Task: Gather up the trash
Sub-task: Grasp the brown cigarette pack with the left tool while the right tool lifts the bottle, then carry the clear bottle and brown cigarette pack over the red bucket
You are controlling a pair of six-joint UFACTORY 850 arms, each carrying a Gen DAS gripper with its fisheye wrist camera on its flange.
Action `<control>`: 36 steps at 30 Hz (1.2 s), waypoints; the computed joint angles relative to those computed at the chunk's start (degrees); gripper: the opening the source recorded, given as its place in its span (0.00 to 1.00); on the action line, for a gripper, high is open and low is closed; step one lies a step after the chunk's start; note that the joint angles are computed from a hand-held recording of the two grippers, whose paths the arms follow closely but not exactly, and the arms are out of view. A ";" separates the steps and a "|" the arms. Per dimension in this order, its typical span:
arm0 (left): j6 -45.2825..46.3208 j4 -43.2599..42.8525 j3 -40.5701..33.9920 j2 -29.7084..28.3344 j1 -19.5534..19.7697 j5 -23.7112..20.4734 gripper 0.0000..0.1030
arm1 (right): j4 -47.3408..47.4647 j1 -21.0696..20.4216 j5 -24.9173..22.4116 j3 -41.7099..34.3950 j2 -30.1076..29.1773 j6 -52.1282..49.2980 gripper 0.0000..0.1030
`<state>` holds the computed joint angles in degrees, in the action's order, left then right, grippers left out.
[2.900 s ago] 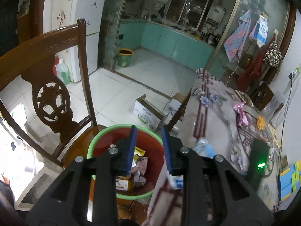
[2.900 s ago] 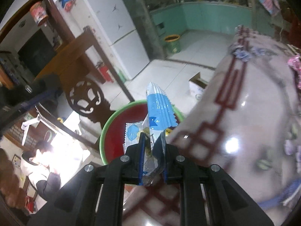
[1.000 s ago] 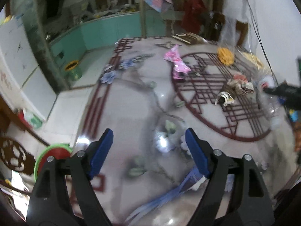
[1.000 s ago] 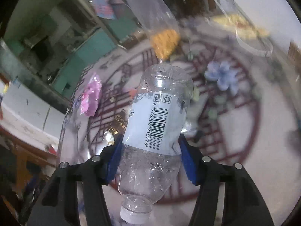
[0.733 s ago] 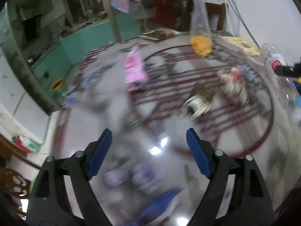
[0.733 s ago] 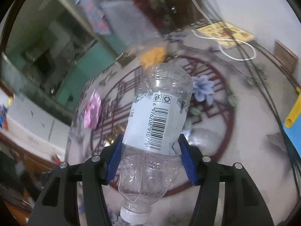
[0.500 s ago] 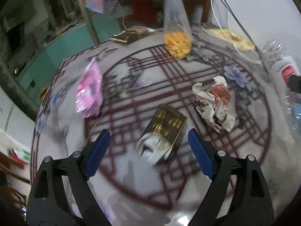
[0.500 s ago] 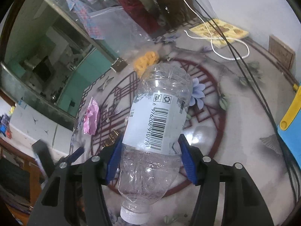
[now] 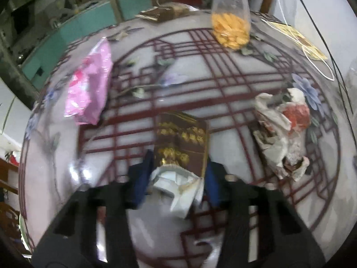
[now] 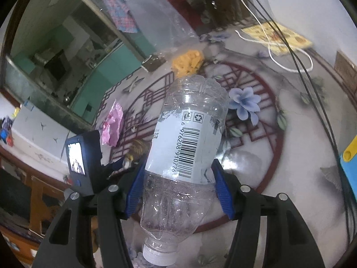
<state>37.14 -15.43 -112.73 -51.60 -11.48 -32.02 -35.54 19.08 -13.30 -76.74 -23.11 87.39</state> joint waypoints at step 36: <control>47.46 -38.89 23.66 21.41 21.13 1.30 0.37 | -15.05 14.69 -19.49 -17.39 -11.10 -0.25 0.55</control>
<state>84.60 -54.32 -89.06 -30.19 9.64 -30.72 -50.58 33.77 -32.78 -94.13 -34.21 87.13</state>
